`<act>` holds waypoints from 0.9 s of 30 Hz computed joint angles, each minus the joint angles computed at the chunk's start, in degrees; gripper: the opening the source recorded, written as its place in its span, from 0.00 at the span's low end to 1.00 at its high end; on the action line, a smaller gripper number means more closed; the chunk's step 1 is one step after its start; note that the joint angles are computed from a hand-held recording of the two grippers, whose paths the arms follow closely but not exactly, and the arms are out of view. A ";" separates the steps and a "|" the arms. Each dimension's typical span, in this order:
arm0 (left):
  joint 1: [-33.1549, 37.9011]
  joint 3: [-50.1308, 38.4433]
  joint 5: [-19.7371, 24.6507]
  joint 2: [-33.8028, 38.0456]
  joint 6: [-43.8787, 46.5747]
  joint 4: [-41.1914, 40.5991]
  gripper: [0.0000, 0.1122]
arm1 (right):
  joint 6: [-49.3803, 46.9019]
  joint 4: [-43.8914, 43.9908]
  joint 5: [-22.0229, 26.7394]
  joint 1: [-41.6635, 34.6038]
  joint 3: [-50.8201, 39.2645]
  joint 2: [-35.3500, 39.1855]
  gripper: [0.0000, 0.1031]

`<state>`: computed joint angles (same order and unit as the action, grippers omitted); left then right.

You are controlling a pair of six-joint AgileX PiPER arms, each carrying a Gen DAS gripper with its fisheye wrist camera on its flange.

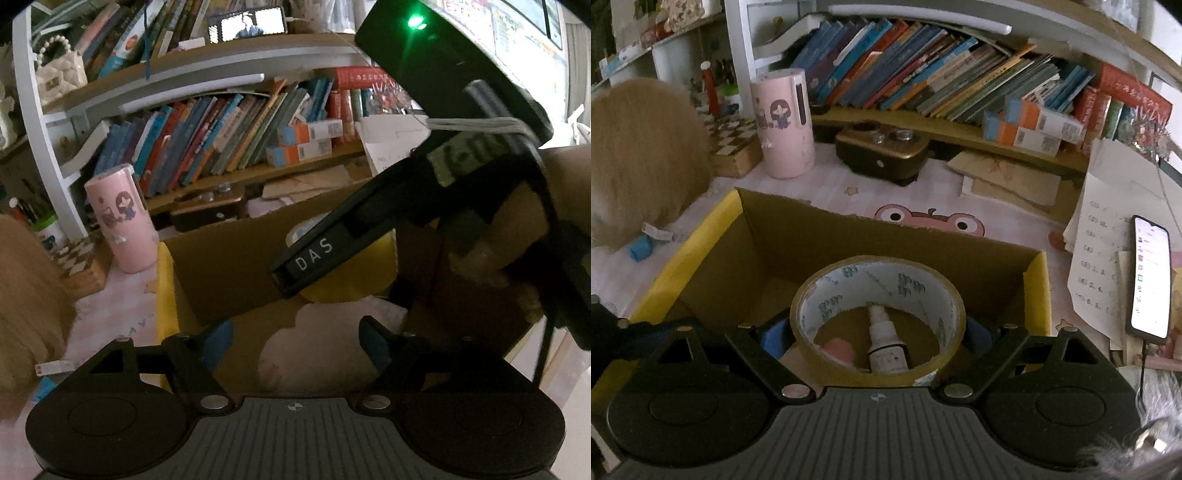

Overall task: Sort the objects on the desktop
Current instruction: 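Lower the toy car and tape roll into the yellow box and open both grippers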

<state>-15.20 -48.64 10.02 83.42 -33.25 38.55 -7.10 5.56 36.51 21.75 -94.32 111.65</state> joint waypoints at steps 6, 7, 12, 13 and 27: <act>0.07 0.74 0.25 -1.22 -3.67 2.76 0.72 | 1.50 -0.70 2.94 0.02 -4.74 3.20 0.88; 0.09 0.87 0.22 -1.41 -4.31 3.29 0.74 | 1.59 -0.77 3.37 0.05 -5.38 3.66 0.88; 0.18 1.92 -0.35 -2.69 -7.05 5.54 0.75 | 1.02 1.67 5.53 -0.38 -7.15 4.88 0.88; 0.25 2.10 -0.46 -2.94 -7.76 6.15 0.76 | 0.99 2.14 5.29 -0.47 -6.74 4.67 0.90; 1.14 5.01 -0.41 -8.83 -8.08 4.84 0.78 | 3.85 -0.80 -8.30 1.28 9.37 -8.54 0.92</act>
<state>-14.06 -43.62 9.61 74.59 -41.33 43.39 -3.25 4.77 28.21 23.03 -84.95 103.11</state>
